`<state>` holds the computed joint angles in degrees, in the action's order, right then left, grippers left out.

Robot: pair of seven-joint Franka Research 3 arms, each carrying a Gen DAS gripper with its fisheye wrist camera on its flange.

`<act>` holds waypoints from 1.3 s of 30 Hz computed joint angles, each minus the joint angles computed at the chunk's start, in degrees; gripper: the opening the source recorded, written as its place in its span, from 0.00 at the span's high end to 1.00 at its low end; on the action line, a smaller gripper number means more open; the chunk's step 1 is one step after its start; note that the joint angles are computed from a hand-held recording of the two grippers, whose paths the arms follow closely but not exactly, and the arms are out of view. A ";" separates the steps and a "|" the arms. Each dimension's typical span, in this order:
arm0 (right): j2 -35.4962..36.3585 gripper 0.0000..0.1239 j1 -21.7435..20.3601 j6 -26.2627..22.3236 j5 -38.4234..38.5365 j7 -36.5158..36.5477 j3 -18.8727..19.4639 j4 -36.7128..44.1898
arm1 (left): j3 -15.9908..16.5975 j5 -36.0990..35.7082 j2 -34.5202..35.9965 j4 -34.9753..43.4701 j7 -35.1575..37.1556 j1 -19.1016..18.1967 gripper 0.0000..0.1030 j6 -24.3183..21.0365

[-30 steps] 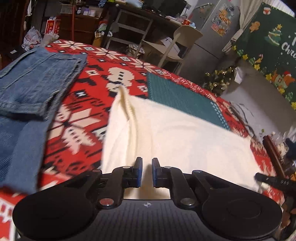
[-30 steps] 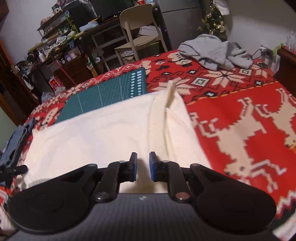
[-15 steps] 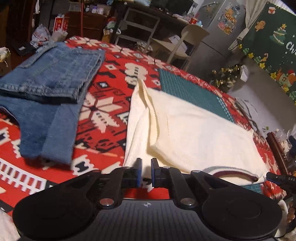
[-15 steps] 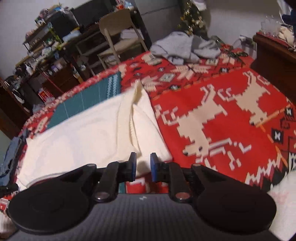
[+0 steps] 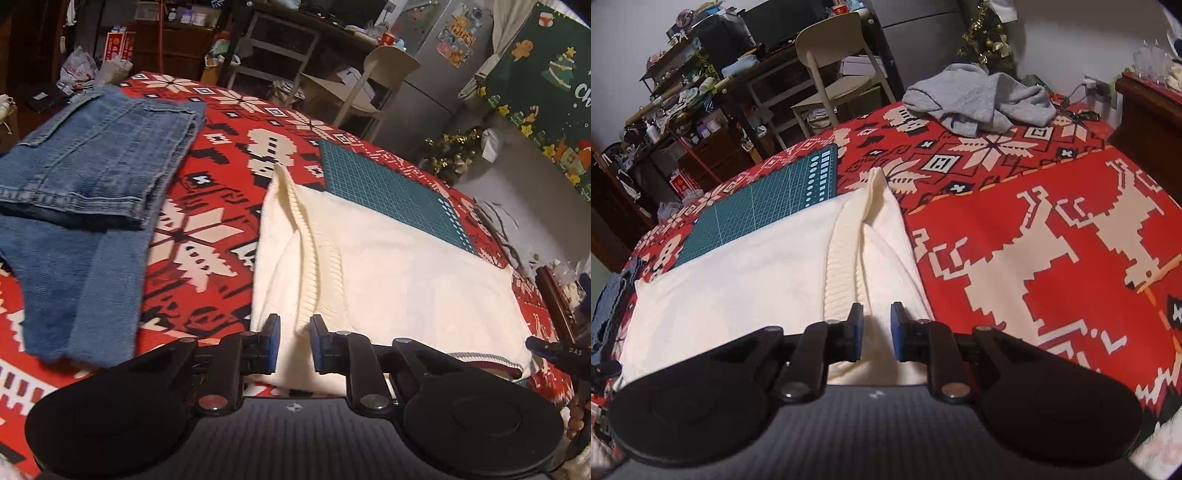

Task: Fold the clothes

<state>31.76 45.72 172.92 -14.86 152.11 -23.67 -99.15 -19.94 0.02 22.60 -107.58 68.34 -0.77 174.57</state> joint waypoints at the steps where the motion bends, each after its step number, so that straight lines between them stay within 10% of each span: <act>1: -0.17 0.86 -0.24 0.26 0.22 -0.09 0.28 -0.24 | -1.21 -0.78 0.67 0.72 0.75 1.13 0.85 0.40; 5: 0.46 0.85 -1.12 2.62 2.78 -0.66 0.98 -0.25 | -5.57 -3.38 6.18 8.06 3.65 4.90 0.85 -0.38; 14: 2.02 0.86 1.11 2.20 5.93 -2.07 -1.43 1.13 | -0.51 -3.68 20.74 32.52 2.51 -0.23 0.92 -13.78; 39: 1.66 0.85 2.79 3.63 9.28 -5.07 -2.93 -0.48 | 4.15 -0.98 1.22 4.98 -3.53 -2.85 0.98 -8.67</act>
<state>33.42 48.51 176.54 -5.59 147.04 -26.60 -99.63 -15.80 -0.96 23.82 -102.61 64.80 -3.62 165.90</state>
